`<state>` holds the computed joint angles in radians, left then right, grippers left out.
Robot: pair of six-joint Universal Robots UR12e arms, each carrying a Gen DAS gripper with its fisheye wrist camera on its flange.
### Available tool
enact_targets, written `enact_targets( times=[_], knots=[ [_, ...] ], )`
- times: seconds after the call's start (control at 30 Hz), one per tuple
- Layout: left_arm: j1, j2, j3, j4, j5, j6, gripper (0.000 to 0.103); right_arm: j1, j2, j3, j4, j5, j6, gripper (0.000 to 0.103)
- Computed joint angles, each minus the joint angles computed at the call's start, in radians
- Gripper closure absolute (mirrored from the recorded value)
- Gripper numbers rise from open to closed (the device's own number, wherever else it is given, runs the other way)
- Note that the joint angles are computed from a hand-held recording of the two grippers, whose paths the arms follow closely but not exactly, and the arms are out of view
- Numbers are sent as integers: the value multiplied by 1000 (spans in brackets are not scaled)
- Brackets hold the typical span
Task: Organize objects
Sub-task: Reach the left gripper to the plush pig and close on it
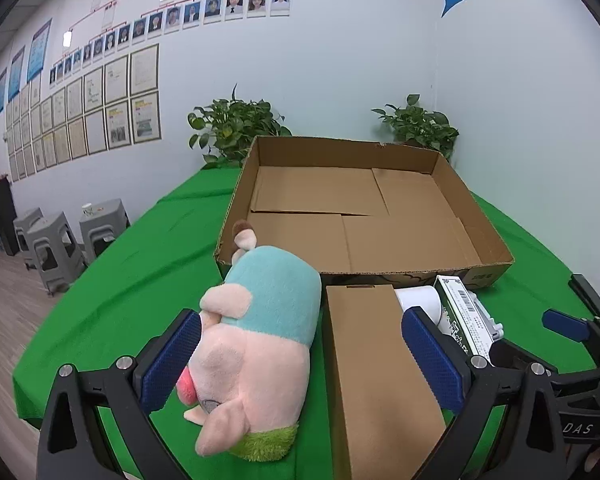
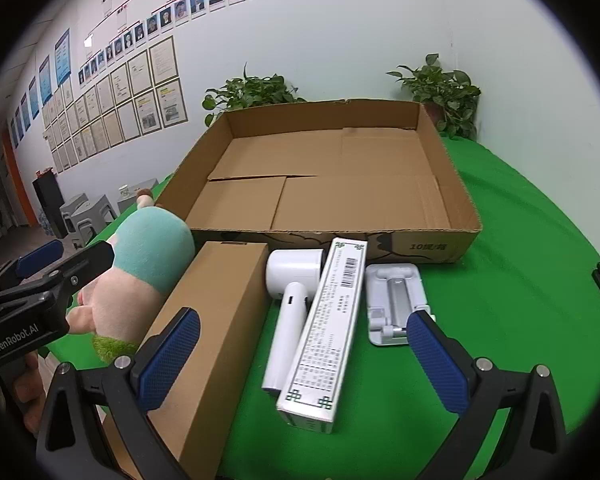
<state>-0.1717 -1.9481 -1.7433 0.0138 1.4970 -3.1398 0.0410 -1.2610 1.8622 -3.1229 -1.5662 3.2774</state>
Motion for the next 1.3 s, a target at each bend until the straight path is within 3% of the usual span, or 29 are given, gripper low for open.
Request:
enact_targets(
  times=[0.27,0.87,1.07,1.3],
  knots=[
    [19,1,2,-36,-35,-2,2,-4,4,-14,28,66,-4,0],
    [24,-31,46,-86,-92,38,2,-10,11,-25,47,74,-3,0],
    [38,-30,50,-93,-107,57,2,-19,14,-32,47,124,-13,0],
    [65,-33,44,-130,-145,56,2,-30,19,-39,54,235,-34,0]
  ],
)
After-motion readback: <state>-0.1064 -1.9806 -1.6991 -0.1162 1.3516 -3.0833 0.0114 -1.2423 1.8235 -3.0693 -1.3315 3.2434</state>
